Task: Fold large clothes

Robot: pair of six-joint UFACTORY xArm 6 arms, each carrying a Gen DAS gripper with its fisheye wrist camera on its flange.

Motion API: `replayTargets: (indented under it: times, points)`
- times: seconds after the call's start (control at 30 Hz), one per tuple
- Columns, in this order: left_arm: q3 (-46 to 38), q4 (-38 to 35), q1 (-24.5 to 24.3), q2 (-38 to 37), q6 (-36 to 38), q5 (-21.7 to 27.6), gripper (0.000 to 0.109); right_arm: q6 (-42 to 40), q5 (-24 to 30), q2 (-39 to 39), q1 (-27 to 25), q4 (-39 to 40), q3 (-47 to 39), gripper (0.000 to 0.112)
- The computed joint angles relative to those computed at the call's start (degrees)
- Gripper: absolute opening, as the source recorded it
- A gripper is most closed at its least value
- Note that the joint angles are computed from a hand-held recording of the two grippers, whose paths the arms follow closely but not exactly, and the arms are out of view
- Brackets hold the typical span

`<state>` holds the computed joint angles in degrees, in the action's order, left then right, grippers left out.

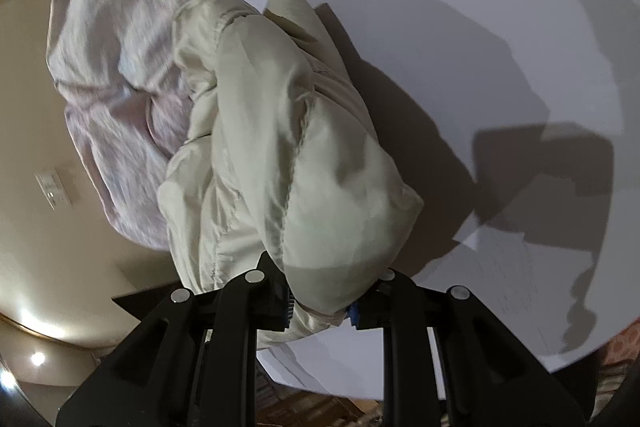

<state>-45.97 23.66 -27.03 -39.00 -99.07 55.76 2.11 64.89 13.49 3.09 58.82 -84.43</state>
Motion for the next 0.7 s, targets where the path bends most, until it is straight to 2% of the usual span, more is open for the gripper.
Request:
replayTargets:
  times: [0.07,0.13,0.17,0.2,0.23,0.3,0.4,0.47,0.57,0.7]
  points:
    - [2.16,-0.37,-0.64,-1.99,-1.41,0.47,0.025,0.28,0.37,-0.42,0.39,-3.51,0.05,0.028]
    - [3.05,-0.61,-0.76,-2.27,-2.75,0.65,0.035,1.79,0.67,-0.75,0.38,-8.99,-1.00,0.045]
    - [2.37,-0.09,-1.17,-1.65,-3.07,2.15,0.038,2.14,0.38,-1.12,0.43,-11.45,-1.41,0.049]
    - [1.36,0.90,-1.82,-0.81,-3.13,4.08,0.045,2.24,-0.73,-1.95,0.64,-14.61,-1.52,0.056]
    - [0.66,1.34,-2.13,-0.13,-2.77,4.98,0.057,2.88,-3.31,-3.42,1.15,-18.94,-0.93,0.061]
    - [-1.22,2.43,-3.39,1.38,-2.40,8.38,0.073,4.33,-9.22,-6.71,2.13,-27.29,1.40,0.066]
    - [-0.19,1.49,-3.20,0.84,-1.49,7.26,0.079,5.97,-15.51,-9.73,3.41,-33.75,3.56,0.066]
    - [1.37,0.24,-2.53,-0.17,-1.48,5.81,0.080,2.36,-16.32,-9.60,4.61,-31.67,2.54,0.065]
    - [3.43,-0.42,-1.90,-1.65,-2.08,4.03,0.081,-4.10,-14.77,-7.85,7.39,-27.34,-0.66,0.052]
    - [4.87,-0.85,-1.27,-2.72,-1.73,2.38,0.081,-11.31,-9.03,-4.17,12.74,-22.58,-6.71,0.031]
